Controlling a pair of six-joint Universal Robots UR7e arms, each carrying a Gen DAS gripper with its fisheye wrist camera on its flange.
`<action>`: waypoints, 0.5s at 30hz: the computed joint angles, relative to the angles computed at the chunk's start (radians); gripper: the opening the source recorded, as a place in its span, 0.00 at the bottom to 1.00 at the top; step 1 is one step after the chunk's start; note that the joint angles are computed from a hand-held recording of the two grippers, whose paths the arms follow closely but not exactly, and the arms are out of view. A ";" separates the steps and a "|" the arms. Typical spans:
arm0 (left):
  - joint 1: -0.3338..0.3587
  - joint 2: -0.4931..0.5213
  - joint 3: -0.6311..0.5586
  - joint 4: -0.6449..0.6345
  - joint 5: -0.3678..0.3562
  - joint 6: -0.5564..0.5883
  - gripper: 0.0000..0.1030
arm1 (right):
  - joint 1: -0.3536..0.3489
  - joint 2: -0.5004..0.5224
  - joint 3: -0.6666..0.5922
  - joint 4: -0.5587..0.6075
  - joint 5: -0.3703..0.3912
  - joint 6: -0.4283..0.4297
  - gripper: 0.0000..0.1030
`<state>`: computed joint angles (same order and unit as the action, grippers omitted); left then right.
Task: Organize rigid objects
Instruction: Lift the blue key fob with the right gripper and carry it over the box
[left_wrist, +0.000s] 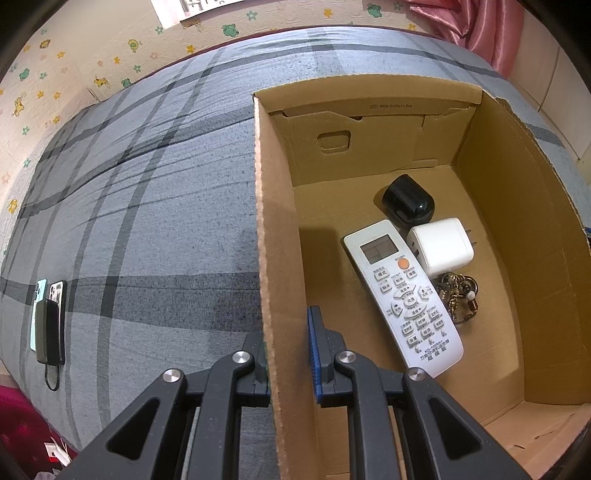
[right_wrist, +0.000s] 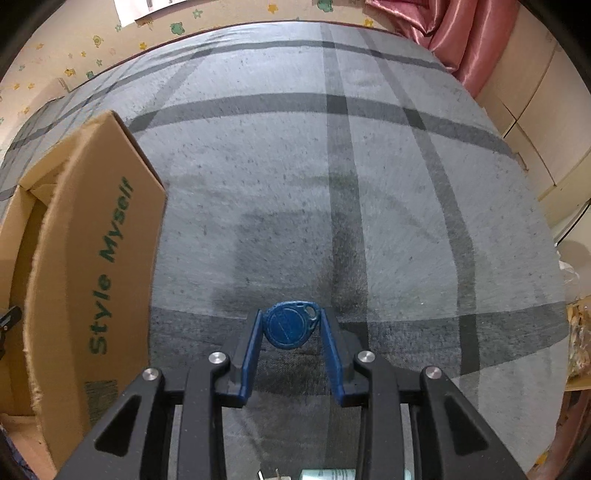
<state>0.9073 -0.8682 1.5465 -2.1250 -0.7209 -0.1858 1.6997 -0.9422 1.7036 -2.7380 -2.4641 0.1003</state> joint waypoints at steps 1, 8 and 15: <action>0.000 0.000 -0.001 0.001 0.000 -0.001 0.14 | 0.006 -0.002 0.002 -0.002 -0.003 0.002 0.32; 0.002 0.000 -0.005 0.005 -0.003 -0.002 0.14 | 0.045 -0.011 -0.010 0.014 -0.018 0.007 0.32; 0.001 -0.001 -0.001 0.000 0.000 0.000 0.14 | 0.071 -0.006 -0.039 0.021 -0.022 -0.008 0.32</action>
<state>0.9080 -0.8691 1.5450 -2.1247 -0.7213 -0.1857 1.7709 -0.9486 1.6644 -2.7174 -2.4858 0.0921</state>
